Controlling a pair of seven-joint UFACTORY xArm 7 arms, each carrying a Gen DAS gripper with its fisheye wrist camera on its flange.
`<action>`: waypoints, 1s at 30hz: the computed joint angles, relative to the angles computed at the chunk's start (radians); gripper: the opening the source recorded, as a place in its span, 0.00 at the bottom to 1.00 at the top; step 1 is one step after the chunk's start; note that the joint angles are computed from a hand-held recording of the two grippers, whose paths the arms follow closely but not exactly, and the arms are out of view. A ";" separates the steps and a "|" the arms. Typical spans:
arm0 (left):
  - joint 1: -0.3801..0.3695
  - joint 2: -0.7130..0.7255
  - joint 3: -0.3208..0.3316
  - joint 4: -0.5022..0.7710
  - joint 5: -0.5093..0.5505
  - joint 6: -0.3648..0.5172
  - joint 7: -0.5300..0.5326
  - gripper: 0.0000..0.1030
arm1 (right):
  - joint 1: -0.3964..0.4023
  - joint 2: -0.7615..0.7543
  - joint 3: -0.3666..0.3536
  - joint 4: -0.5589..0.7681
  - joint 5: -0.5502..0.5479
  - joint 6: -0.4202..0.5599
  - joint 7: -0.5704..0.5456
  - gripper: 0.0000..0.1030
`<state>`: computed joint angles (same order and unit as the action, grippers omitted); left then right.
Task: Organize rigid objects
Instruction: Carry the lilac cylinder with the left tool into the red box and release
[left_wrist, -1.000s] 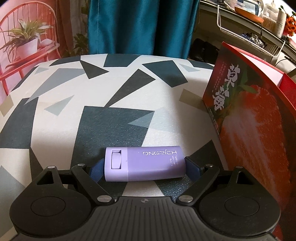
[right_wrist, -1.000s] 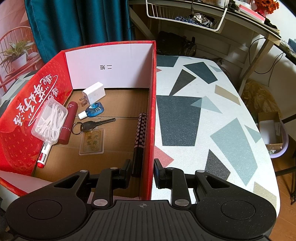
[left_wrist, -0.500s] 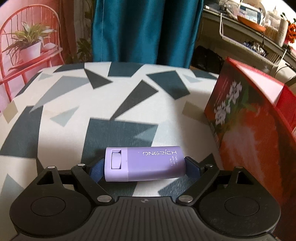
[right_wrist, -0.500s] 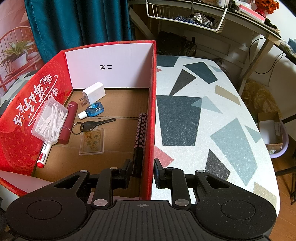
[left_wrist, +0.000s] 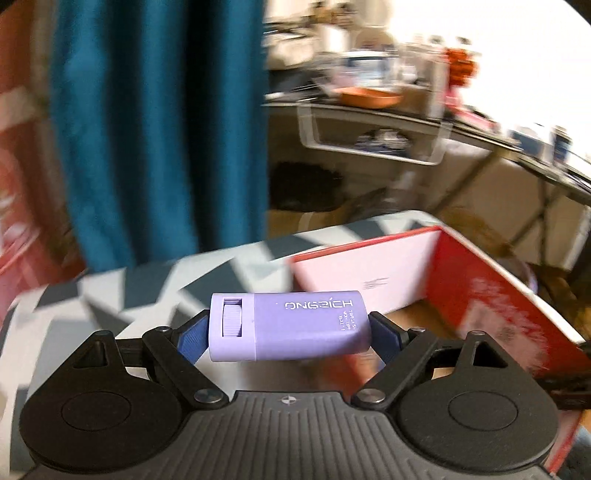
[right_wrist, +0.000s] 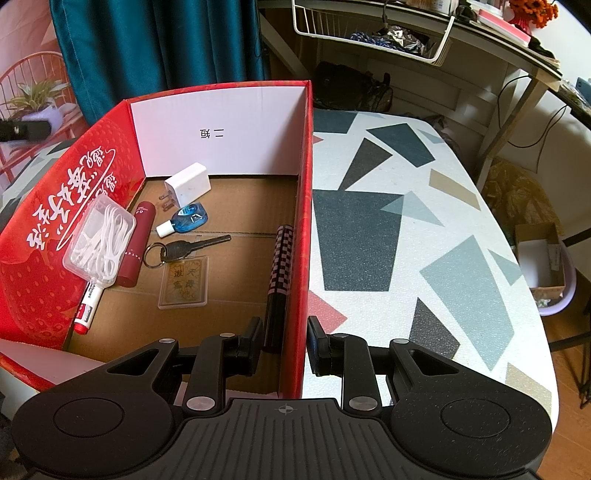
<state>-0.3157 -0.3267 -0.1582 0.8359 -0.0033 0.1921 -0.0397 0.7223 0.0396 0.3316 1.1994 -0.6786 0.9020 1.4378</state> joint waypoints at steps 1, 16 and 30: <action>-0.043 0.011 0.018 0.011 -0.022 0.002 0.043 0.87 | 0.000 0.000 0.000 0.000 0.000 0.000 0.000 0.24; -0.164 0.189 0.030 0.124 -0.300 0.091 0.420 0.87 | 0.000 -0.001 0.000 -0.001 0.000 -0.001 0.000 0.24; -0.103 0.183 -0.013 0.150 -0.246 0.110 0.347 0.87 | -0.001 -0.001 0.000 -0.002 0.002 -0.002 0.000 0.24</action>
